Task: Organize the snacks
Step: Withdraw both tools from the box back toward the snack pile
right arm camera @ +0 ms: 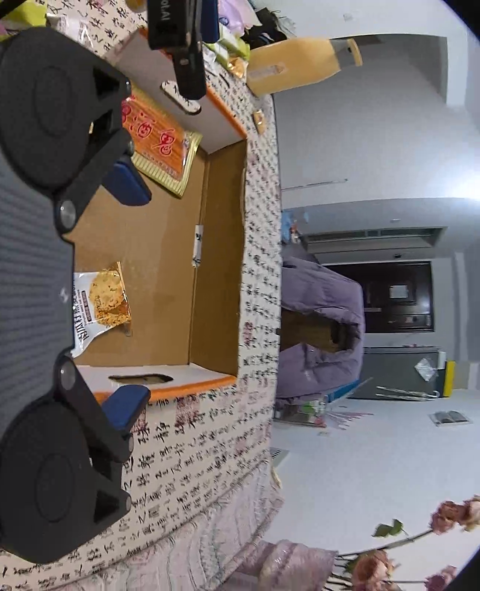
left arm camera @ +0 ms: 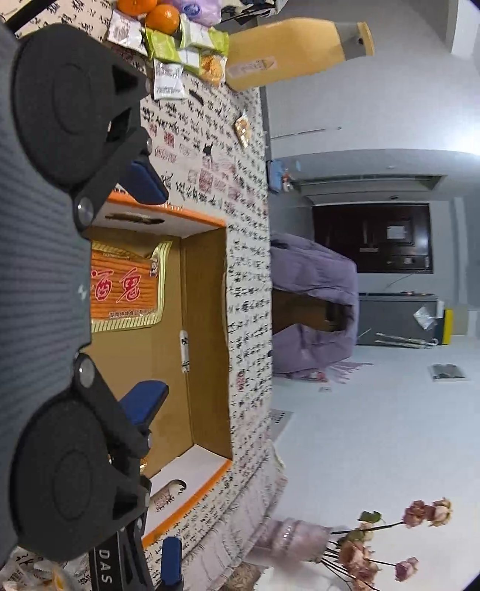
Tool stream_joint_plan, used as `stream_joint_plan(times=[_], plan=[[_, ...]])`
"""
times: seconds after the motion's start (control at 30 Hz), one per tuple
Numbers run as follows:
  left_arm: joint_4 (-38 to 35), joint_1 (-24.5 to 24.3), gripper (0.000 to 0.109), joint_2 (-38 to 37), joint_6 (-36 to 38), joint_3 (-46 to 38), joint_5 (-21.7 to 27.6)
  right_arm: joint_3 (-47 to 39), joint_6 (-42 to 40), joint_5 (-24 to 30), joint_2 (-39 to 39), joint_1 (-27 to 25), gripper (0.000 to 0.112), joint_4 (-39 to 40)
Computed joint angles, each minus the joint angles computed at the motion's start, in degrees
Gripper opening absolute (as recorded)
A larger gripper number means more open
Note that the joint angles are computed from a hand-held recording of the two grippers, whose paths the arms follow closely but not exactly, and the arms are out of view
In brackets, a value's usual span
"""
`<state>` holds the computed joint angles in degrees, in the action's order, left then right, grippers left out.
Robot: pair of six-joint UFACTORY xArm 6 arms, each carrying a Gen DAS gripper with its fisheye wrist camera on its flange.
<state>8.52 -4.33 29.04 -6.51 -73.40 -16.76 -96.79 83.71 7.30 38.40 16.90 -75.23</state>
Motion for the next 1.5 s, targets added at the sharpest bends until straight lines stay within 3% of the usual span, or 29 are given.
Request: stream_joint_plan(times=[0.23,0.4,0.5,0.73,0.9,1.07,1.23,1.5], plan=[[0.6,1.6,0.103,-6.16,-2.41,11.93,-13.4,9.43,38.72,2.37,-10.68,1.63,0.103,-38.69],[-2.69,1.74,0.103,-10.31,0.6,20.96,-23.45,19.2,54.28,8.29,-18.51,4.52,0.103,-54.0],[-1.1,2.78,0.103,-12.21,-0.63,25.62,-28.03,25.22,59.86,12.04,-22.66,6.17,0.103,-59.19],[3.47,5.4,0.103,-15.43,-3.33,33.34,-31.65,37.13,64.61,20.2,-30.0,9.56,0.103,-62.91],[5.7,7.2,0.103,-16.13,-4.22,37.3,-33.54,43.24,67.94,23.15,-33.32,10.54,0.103,-63.11],[9.0,9.74,0.103,-15.58,-5.65,40.19,-34.57,48.07,69.94,24.04,-35.11,11.16,0.103,-62.79],[14.68,13.21,0.103,-15.45,-9.88,41.03,-30.58,49.86,70.09,20.82,-34.96,10.05,0.103,-61.75],[15.4,13.74,0.103,-14.99,-10.72,41.38,-28.18,47.54,63.05,17.59,-31.61,6.47,0.103,-53.22]])
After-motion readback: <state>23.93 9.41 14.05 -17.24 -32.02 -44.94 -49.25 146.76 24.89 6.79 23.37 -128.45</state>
